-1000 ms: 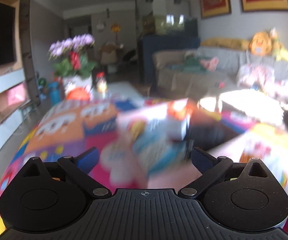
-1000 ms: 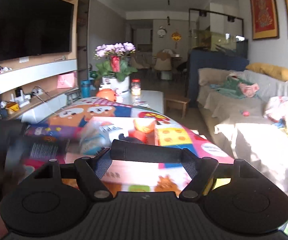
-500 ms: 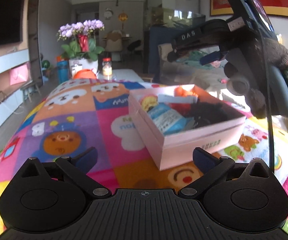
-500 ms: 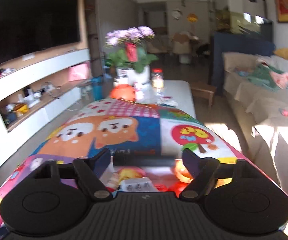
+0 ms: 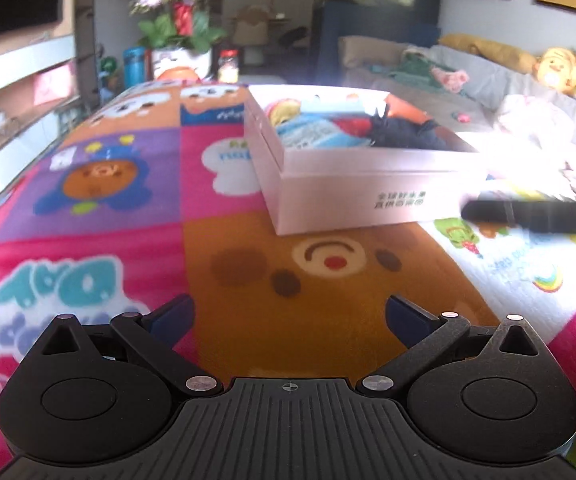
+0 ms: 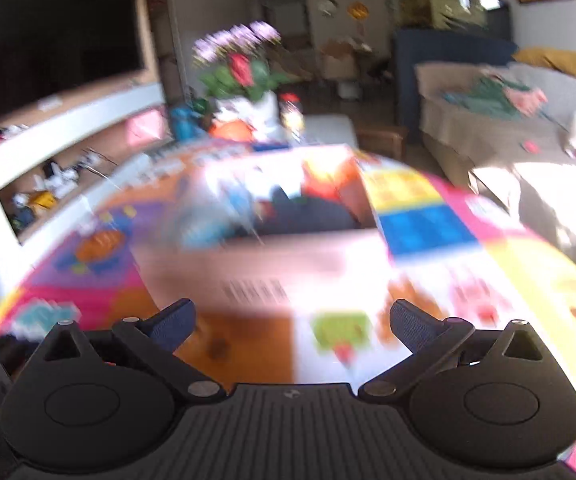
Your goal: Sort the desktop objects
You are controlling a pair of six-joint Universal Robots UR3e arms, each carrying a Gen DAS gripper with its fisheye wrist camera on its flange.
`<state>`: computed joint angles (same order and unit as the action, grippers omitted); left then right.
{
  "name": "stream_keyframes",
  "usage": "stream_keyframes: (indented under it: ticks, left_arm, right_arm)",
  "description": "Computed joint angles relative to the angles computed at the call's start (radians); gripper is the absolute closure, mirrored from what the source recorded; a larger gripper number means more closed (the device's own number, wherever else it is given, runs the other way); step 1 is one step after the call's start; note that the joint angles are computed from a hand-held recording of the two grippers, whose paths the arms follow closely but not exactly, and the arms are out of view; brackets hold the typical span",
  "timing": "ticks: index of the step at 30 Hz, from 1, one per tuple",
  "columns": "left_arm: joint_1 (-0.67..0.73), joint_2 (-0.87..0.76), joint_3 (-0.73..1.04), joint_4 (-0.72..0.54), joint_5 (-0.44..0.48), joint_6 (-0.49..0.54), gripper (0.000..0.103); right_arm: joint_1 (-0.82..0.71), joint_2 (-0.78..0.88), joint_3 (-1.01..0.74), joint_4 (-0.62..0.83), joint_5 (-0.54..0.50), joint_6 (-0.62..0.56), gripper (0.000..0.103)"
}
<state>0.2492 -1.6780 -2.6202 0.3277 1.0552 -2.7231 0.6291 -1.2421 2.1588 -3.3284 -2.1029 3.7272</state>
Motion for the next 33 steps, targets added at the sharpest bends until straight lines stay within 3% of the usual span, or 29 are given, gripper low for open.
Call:
stream_keyframes:
  ticks: [4,7,10,15,18,33]
  left_arm:
    - [-0.142,-0.145,0.077,0.16,0.212,-0.149,0.0]
    - [-0.187,-0.194,0.137,0.153,0.283,-0.209,0.0]
    - [-0.201,-0.22,0.148,0.186,0.305,-0.22,0.0]
    - [-0.198,-0.223,0.143,0.193,0.302,-0.218,0.0]
    - [-0.201,-0.226,0.141,0.201,0.306,-0.219,0.0]
    - [-0.203,-0.228,0.141,0.201,0.305,-0.223,0.0]
  right_arm:
    - [-0.011,0.034,0.019,0.046,-0.011,0.055,0.0]
    - [-0.014,0.07,-0.016,0.076,-0.034,0.019,0.0]
    - [-0.048,0.067,-0.047,0.174,0.035,-0.002,0.0]
    - [-0.048,0.089,-0.033,0.11,0.023,-0.018,0.0]
    - [-0.004,0.13,-0.019,0.036,-0.044,0.008,0.0]
    - [0.001,0.131,-0.019,0.033,-0.053,0.013,0.0]
